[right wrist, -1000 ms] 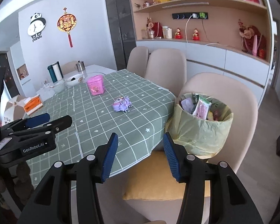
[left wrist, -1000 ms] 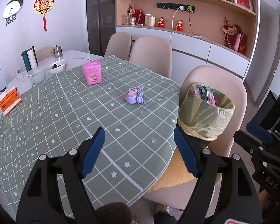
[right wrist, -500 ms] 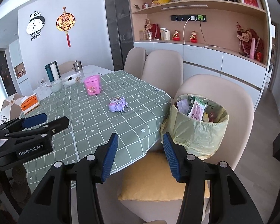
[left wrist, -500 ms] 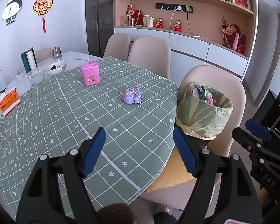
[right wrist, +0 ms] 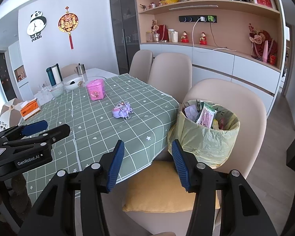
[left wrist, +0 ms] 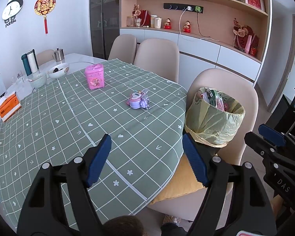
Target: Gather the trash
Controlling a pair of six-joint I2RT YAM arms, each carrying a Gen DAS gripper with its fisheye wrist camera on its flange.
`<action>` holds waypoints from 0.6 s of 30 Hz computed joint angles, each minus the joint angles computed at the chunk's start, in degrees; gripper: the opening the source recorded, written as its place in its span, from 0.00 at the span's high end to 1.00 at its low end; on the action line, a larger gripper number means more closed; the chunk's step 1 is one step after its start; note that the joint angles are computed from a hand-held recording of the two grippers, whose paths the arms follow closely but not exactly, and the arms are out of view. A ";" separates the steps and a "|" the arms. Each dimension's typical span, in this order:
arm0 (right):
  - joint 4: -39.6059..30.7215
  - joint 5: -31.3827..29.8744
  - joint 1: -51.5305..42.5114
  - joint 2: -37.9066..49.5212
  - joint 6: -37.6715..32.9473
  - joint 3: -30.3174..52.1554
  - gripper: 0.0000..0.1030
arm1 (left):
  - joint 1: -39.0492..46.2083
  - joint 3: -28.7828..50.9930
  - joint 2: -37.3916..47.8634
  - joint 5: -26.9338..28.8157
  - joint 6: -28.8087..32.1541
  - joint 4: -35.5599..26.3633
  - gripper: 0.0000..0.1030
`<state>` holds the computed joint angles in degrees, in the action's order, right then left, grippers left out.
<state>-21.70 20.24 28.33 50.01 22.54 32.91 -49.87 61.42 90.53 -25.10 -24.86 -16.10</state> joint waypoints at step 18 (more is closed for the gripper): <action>-0.56 1.03 0.52 0.12 0.18 0.21 0.54 | 0.19 -1.77 -1.53 0.44 -0.42 0.52 0.31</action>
<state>-22.26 21.27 28.85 50.14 22.71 33.13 -49.68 59.65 89.00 -24.66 -25.28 -15.58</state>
